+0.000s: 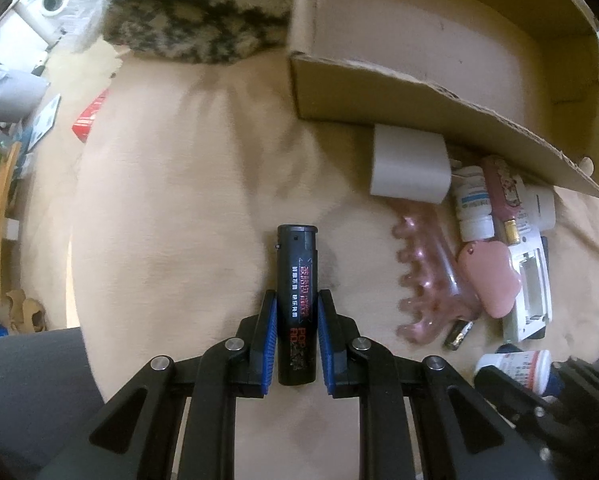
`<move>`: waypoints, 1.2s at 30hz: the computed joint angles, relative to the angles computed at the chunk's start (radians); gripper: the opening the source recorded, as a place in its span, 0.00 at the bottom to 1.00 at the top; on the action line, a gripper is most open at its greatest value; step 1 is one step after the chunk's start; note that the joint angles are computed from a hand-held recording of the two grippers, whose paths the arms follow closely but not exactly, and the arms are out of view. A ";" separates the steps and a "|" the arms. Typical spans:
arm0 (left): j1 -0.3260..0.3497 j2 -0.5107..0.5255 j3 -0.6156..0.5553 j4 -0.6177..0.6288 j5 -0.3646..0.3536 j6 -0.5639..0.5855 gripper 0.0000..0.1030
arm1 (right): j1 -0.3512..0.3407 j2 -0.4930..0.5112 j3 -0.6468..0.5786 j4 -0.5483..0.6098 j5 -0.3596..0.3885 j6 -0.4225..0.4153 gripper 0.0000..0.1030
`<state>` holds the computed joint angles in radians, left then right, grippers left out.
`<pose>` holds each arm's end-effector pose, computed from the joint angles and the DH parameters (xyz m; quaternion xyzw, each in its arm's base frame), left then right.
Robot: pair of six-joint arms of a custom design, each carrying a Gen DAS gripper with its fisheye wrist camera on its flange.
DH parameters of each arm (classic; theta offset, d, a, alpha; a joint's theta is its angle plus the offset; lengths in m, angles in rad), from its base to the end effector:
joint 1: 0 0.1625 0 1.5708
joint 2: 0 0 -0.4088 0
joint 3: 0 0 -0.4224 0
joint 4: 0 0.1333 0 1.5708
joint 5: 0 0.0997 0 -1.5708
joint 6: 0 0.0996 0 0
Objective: Organize rigid objects
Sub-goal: 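Grasp the black lighter with the left tool while the right tool grasps the white pill bottle, then carry the lighter and pill bottle into the box and open both tools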
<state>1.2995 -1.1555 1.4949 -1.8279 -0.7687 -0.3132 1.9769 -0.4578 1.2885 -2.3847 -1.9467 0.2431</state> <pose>0.0214 -0.6878 0.3187 -0.0032 0.9200 -0.0761 0.3844 0.3850 -0.6505 -0.0630 0.0815 -0.9790 0.0518 0.1797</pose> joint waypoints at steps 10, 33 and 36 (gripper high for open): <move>-0.034 -0.082 0.046 -0.027 0.053 0.018 0.17 | 0.026 -0.043 0.063 -0.111 -0.030 -0.050 0.27; -0.177 -0.038 -0.024 -0.397 0.111 0.288 0.17 | 0.022 -0.055 -0.030 -0.323 -0.113 -0.195 0.27; -0.162 0.017 -0.081 -0.428 0.090 0.341 0.17 | 0.015 -0.034 -0.092 -0.285 -0.121 -0.216 0.27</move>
